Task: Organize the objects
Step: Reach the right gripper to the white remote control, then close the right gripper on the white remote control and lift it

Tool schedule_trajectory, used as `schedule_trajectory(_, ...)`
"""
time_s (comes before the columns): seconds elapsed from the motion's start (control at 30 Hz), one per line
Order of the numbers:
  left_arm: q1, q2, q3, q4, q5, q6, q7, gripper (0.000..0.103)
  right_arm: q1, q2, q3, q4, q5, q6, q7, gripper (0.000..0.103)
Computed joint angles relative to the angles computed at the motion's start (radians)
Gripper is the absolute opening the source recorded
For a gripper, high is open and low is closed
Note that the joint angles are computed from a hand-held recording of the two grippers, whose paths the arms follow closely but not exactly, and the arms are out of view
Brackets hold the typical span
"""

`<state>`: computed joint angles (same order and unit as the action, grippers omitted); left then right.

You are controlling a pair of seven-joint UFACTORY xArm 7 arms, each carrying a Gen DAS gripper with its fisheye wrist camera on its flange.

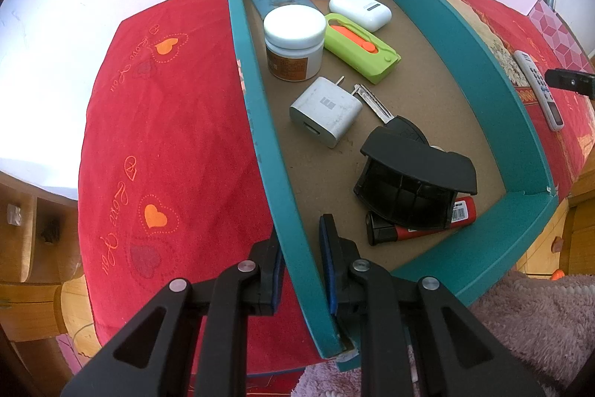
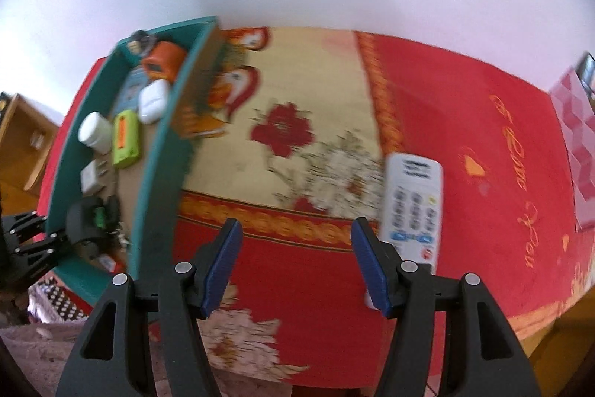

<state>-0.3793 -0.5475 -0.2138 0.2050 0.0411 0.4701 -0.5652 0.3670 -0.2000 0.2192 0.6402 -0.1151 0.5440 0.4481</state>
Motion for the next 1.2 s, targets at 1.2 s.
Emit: schedule_trajectory(1.2,-0.002,0.0,0.002,0.0,-0.001,-0.001,0.002,0.016,-0.116,0.156,-0.08,0.04,-0.134,0.006,0.12,0.056)
